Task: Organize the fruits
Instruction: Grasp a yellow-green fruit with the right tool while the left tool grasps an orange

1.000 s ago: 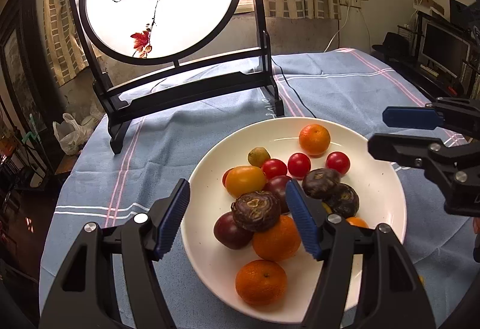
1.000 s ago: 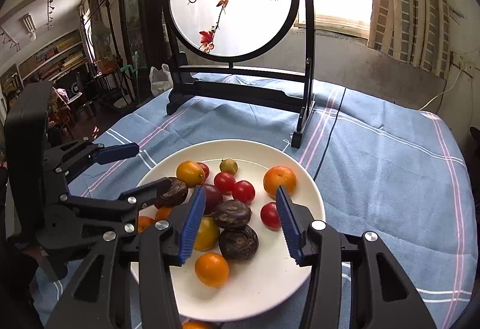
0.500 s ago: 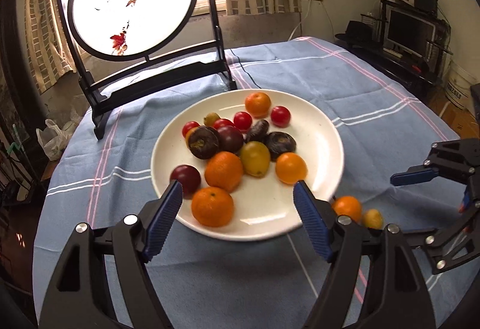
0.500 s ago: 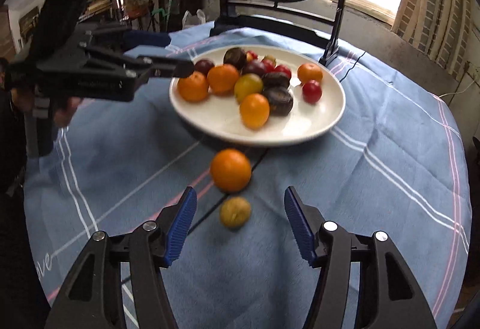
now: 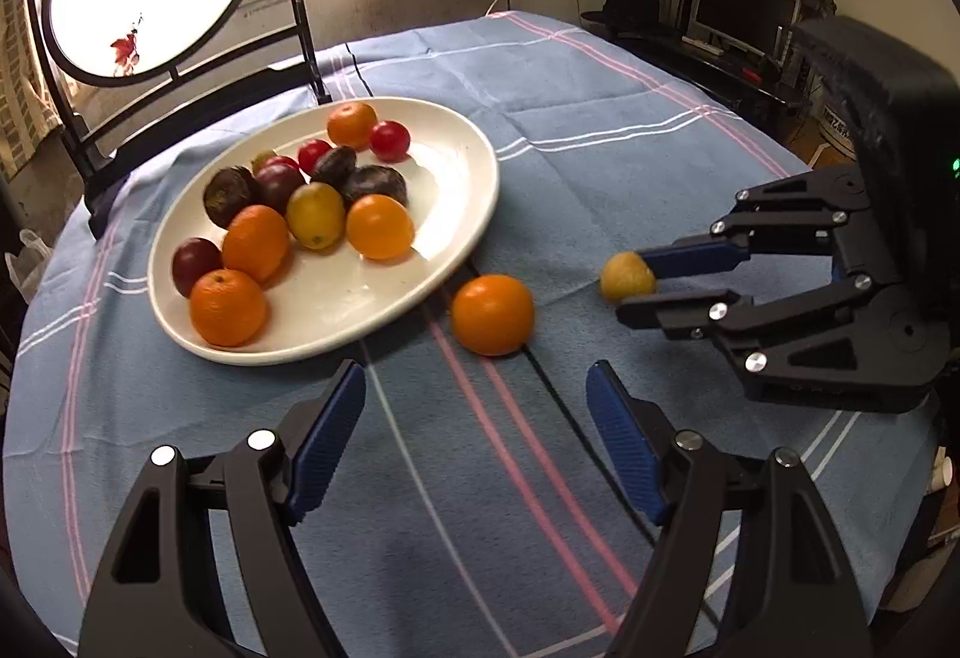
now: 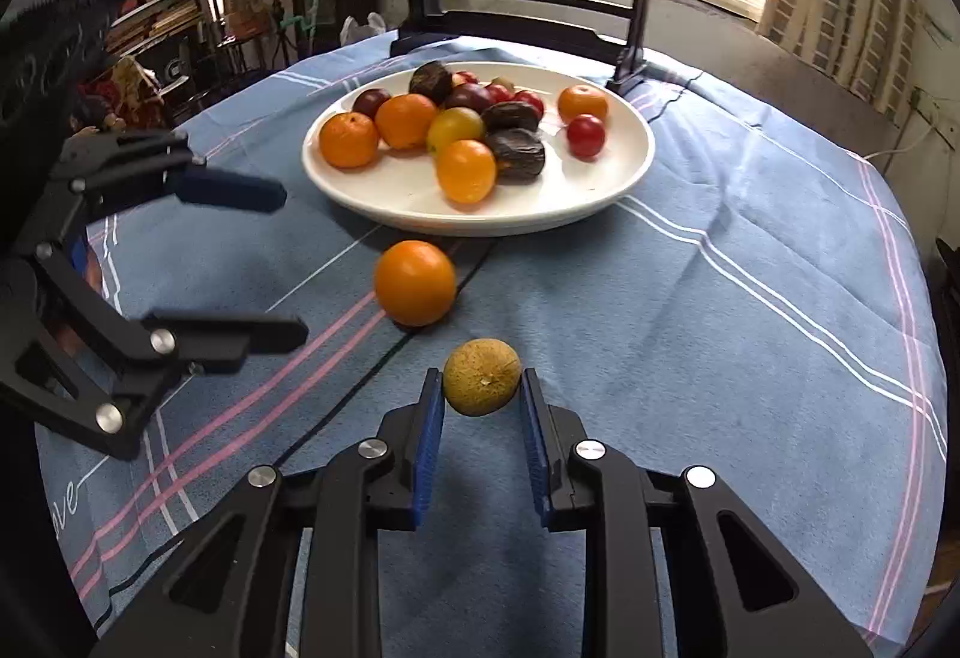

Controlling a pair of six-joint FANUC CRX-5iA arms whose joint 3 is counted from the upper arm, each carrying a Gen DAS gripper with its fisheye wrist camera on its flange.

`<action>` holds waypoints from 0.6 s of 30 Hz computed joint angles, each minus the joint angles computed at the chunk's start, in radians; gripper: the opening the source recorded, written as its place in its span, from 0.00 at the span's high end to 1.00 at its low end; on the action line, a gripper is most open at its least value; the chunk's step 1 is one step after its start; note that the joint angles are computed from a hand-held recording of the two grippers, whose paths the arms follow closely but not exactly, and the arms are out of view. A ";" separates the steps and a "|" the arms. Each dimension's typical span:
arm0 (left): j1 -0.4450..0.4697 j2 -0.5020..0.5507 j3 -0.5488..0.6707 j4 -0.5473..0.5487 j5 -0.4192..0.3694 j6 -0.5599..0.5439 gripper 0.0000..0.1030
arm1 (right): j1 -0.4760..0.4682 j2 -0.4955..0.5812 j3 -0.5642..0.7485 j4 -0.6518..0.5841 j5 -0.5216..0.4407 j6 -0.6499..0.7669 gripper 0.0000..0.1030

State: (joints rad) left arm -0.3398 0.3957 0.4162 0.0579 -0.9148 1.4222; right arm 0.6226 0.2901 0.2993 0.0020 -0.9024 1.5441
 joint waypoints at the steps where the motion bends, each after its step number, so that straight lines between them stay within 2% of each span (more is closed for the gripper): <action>1: -0.010 0.018 0.023 -0.020 -0.017 0.037 0.34 | -0.005 -0.008 -0.011 0.003 0.008 -0.008 0.75; 6: -0.036 0.099 0.143 -0.112 -0.087 0.211 0.37 | -0.019 -0.024 -0.038 -0.011 0.019 -0.007 0.75; 10: -0.034 0.153 0.221 -0.121 -0.127 0.279 0.42 | -0.028 -0.029 -0.042 -0.034 0.029 0.010 0.75; 11: -0.034 0.165 0.236 -0.122 -0.135 0.286 0.43 | -0.030 -0.029 -0.042 -0.040 0.032 0.013 0.75; 14: -0.030 0.189 0.260 -0.090 -0.148 0.276 0.52 | -0.032 -0.031 -0.046 -0.042 0.036 0.011 0.75; 15: -0.026 0.186 0.248 -0.066 -0.138 0.259 0.60 | -0.030 -0.034 -0.051 -0.038 0.038 0.008 0.75; 18: -0.032 0.164 0.220 -0.071 -0.132 0.220 0.62 | -0.029 -0.040 -0.056 -0.036 0.042 0.007 0.75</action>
